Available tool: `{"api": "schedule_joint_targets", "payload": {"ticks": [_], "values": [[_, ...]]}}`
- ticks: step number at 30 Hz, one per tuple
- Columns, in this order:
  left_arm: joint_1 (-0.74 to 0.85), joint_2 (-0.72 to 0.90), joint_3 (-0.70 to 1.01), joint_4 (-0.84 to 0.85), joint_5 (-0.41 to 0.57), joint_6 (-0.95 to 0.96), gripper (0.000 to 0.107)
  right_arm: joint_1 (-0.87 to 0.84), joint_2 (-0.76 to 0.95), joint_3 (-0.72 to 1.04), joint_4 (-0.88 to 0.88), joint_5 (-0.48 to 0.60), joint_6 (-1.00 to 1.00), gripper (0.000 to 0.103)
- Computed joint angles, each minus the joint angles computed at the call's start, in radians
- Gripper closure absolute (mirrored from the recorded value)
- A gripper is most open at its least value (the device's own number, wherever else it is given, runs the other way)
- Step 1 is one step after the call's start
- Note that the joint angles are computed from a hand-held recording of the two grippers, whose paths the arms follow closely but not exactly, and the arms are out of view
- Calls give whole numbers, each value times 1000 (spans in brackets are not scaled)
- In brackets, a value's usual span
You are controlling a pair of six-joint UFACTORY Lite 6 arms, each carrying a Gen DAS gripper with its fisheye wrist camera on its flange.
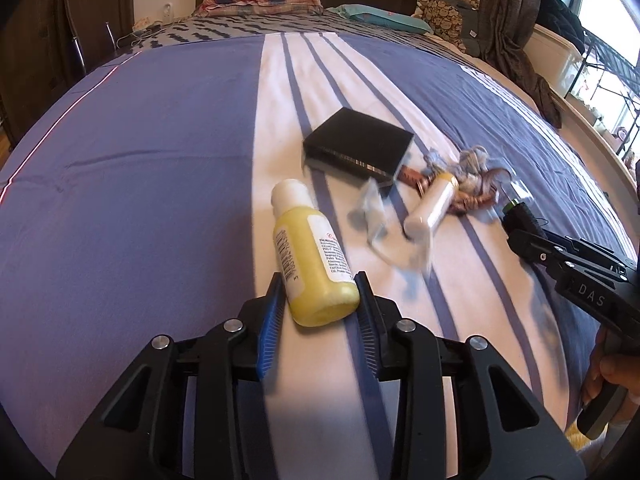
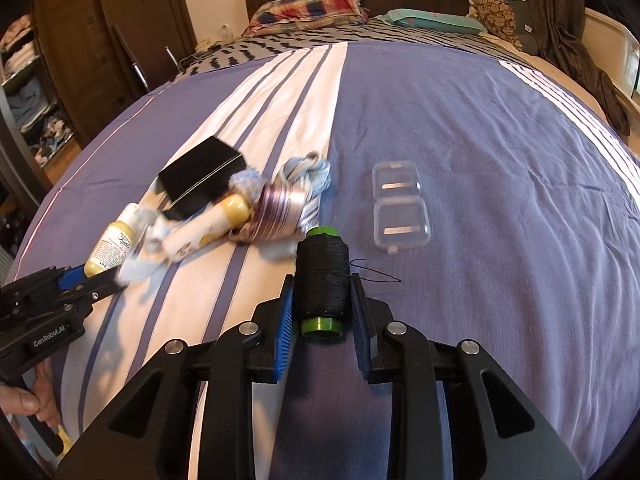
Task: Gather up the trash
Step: 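Grasp the yellow bottle with the left gripper while the right grasps the black thread spool, then carry the yellow bottle and thread spool down over the black bin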
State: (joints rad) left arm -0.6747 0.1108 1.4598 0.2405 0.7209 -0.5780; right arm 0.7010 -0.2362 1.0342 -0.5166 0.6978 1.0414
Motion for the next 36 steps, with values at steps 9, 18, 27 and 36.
{"api": "schedule_joint_targets", "payload": {"ticks": [9, 18, 27, 36], "values": [[-157, -297, -281, 128, 46, -202, 75, 291, -143, -98, -155, 185, 293, 76], [-505, -555, -431, 336, 241, -564, 76, 756, -206, -107, -291, 499, 669, 76], [-1005, -631, -446, 512, 548, -948, 77, 1173, -112, -20, -339, 770, 965, 76], [-1334, -637, -539, 511, 686, -1259, 77, 1324, -40, -57, -264, 765, 1136, 76]]}}
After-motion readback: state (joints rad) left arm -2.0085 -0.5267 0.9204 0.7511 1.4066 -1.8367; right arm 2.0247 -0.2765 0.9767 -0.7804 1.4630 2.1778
